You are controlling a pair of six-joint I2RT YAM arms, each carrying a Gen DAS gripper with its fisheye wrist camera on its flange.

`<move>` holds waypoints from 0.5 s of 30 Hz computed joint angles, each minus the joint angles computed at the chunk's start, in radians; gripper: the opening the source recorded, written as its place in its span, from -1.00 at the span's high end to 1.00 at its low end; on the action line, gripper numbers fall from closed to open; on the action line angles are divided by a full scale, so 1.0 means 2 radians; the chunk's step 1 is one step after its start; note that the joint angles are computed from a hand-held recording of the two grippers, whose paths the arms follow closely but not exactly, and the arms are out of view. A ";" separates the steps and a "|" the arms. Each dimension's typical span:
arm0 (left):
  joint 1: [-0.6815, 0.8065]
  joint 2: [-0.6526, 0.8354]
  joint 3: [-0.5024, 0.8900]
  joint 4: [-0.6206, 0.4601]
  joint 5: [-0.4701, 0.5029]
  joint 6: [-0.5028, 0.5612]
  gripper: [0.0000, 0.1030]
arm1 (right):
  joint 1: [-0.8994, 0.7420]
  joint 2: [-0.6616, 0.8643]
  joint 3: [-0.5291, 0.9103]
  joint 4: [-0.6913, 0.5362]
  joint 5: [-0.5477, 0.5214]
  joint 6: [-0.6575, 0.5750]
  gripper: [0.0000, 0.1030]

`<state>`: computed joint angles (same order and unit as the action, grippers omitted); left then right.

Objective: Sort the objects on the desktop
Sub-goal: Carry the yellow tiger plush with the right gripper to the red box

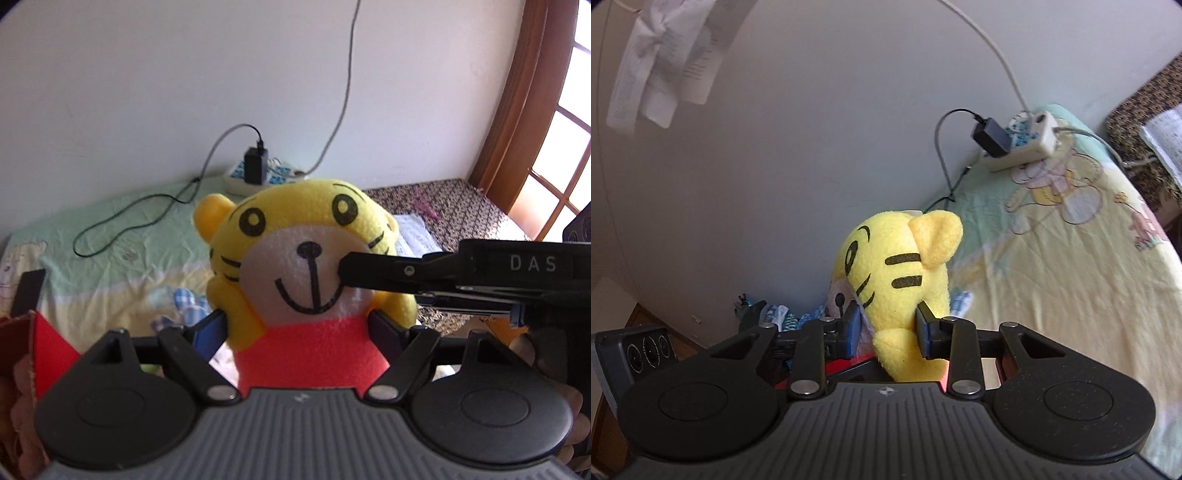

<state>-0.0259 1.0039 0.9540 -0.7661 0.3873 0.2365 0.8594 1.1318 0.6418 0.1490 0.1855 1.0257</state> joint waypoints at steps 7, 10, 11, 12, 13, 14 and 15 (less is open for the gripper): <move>0.272 0.017 0.062 -0.082 0.148 0.176 -0.57 | 0.052 0.167 0.156 0.047 -0.009 -0.042 0.36; 0.382 0.071 0.106 -0.120 0.198 0.266 -0.57 | 0.071 0.250 0.243 0.050 -0.016 -0.049 0.36; 0.414 0.094 0.123 -0.133 0.210 0.296 -0.57 | 0.077 0.280 0.275 0.049 -0.020 -0.050 0.36; 0.440 0.117 0.140 -0.142 0.218 0.320 -0.57 | 0.081 0.308 0.305 0.048 -0.023 -0.054 0.36; 0.462 0.141 0.156 -0.148 0.224 0.341 -0.57 | 0.087 0.342 0.344 0.045 -0.026 -0.059 0.36; 0.483 0.168 0.176 -0.152 0.228 0.360 -0.57 | 0.091 0.373 0.379 0.041 -0.031 -0.062 0.36; 0.500 0.194 0.194 -0.155 0.228 0.374 -0.57 | 0.094 0.405 0.417 0.035 -0.037 -0.062 0.36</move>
